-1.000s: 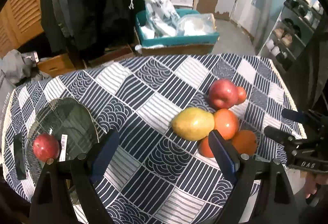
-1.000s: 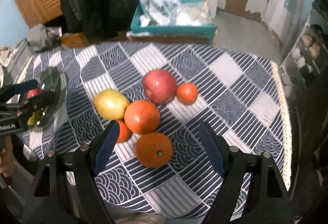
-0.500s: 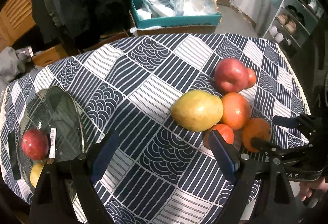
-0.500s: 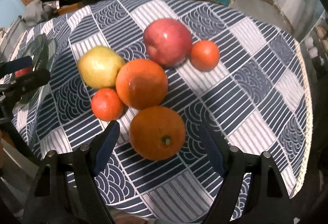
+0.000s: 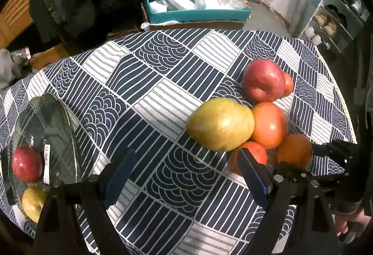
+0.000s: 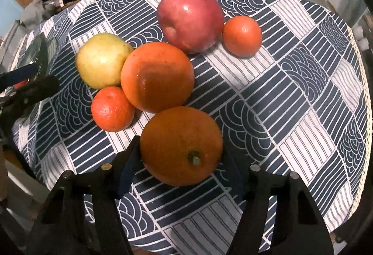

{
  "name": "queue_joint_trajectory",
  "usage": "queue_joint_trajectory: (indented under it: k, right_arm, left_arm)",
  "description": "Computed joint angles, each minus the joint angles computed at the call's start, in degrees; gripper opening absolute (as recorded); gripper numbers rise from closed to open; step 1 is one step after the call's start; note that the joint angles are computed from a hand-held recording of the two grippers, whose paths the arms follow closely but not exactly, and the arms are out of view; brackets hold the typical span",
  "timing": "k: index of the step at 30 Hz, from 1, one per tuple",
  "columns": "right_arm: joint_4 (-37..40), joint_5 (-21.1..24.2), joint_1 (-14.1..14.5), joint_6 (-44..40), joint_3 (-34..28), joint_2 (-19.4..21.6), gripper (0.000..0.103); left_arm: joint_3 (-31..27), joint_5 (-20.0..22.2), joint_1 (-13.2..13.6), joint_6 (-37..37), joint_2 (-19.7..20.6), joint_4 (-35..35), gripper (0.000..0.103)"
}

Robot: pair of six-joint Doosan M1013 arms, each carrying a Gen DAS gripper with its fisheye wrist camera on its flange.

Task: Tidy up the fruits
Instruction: 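Move the left gripper to the yellow mango while the right gripper approaches the large orange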

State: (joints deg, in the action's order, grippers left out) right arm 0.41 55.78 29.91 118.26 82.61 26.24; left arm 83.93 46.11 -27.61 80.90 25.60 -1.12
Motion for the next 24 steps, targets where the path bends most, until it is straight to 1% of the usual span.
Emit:
queue_joint_trajectory:
  k: [4,9,13,22,24]
  right_arm:
    - [-2.77,-0.56,-0.02,2.34,0.4,-0.72,0.066]
    - [-3.89,-2.2,-0.79,4.17,1.22,-1.89,0.066]
    - [-3.98,-2.77,-1.13,4.61,1.17,-2.06,0.066]
    - [-4.63,-3.93,-1.78,5.97,1.59,-2.51,0.066]
    - [-4.31,-4.48,-2.0,6.1,1.89,-2.71,0.066]
  left_arm:
    - [-0.91,0.14,0.23,1.49,0.69,-2.21,0.09]
    - [-2.18,0.74,0.17,2.79,1.81,-3.79,0.09]
    - [-3.09,1.74,0.05,3.46,2.81,-5.09,0.09]
    - [-4.63,3.14,-0.56,3.94,4.7,-5.07,0.09]
    - [-4.74,3.2,-0.49,4.78,4.94,-6.16,0.091]
